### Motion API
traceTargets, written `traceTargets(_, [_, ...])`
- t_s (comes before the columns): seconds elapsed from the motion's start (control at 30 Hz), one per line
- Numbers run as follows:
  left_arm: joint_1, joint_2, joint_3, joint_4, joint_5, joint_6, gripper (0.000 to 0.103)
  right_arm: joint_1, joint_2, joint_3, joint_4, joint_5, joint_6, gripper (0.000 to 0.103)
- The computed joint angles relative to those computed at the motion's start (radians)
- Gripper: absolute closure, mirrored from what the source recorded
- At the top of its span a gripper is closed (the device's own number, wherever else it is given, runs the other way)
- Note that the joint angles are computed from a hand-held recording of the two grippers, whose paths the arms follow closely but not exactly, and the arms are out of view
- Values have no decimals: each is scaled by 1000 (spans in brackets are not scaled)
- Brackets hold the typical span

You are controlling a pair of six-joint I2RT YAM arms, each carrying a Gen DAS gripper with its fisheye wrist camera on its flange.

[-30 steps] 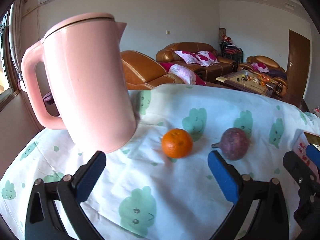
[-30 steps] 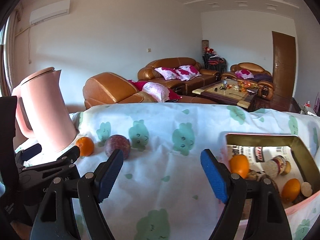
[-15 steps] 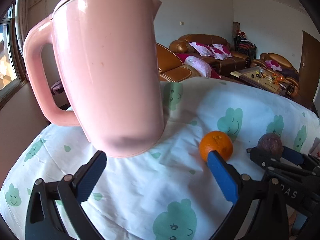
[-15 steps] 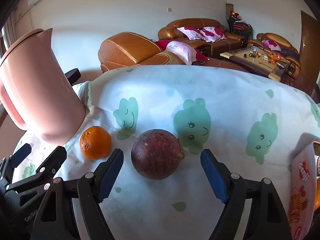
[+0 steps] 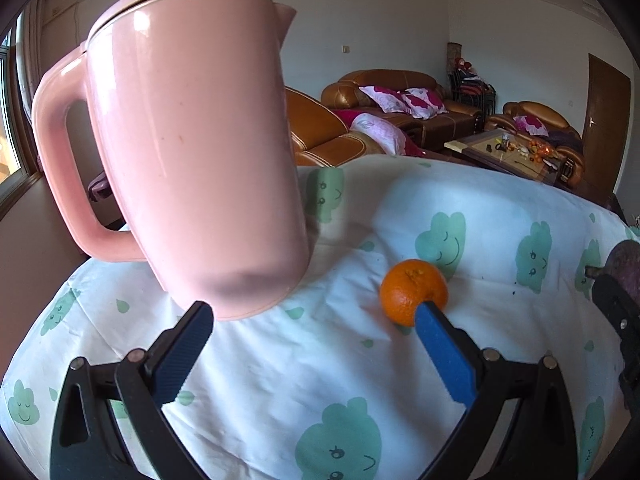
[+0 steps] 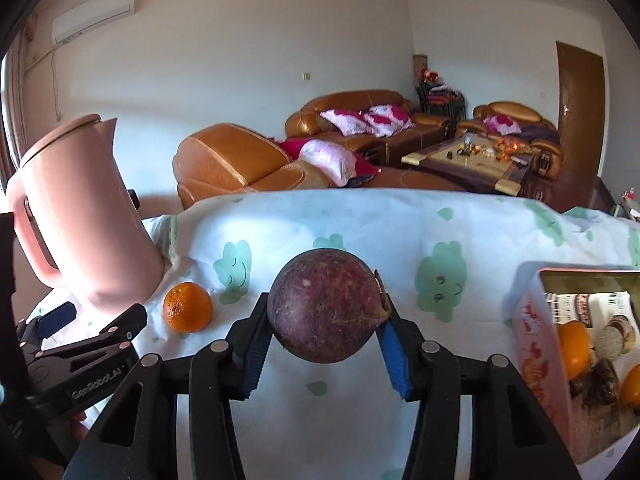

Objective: Organize fruits
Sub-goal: 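Grasp the purple passion fruit with the right gripper while the left grasps the last orange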

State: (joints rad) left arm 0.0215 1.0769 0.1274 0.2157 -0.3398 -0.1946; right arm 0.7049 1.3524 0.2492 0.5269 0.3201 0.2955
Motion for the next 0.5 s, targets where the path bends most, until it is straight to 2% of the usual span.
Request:
traceTargets(0.07, [-43,-7,1,-4,-12,-8,0,11,-56,-26,-12,29,-25,51])
traceTargets(0.13, [-70,15,28,-20,18,-20,2,-9,-82,-37,-17,6,-42,51])
traceTargets(0.27, [-125,209,152,3,18,-1,10,-55,-80,-34,-18,-57,-39,51])
traceTargets(0.33, [-120,338,240,-12,24,-1,23,-71,-63,-28,-14,-81,-32,51])
traceTargets(0.4, [-99,434,316,-46,55,-10,29,-88,-53,-23,-15,-105,-29,51])
traceTargets(0.43, [-93,473,344,-58,62,-18,38,-86,-38,-19,-10,-108,-24,51])
traceTargets(0.5, [-83,530,369,-45,80,-18,47,-95,-24,-7,-20,-125,-24,51])
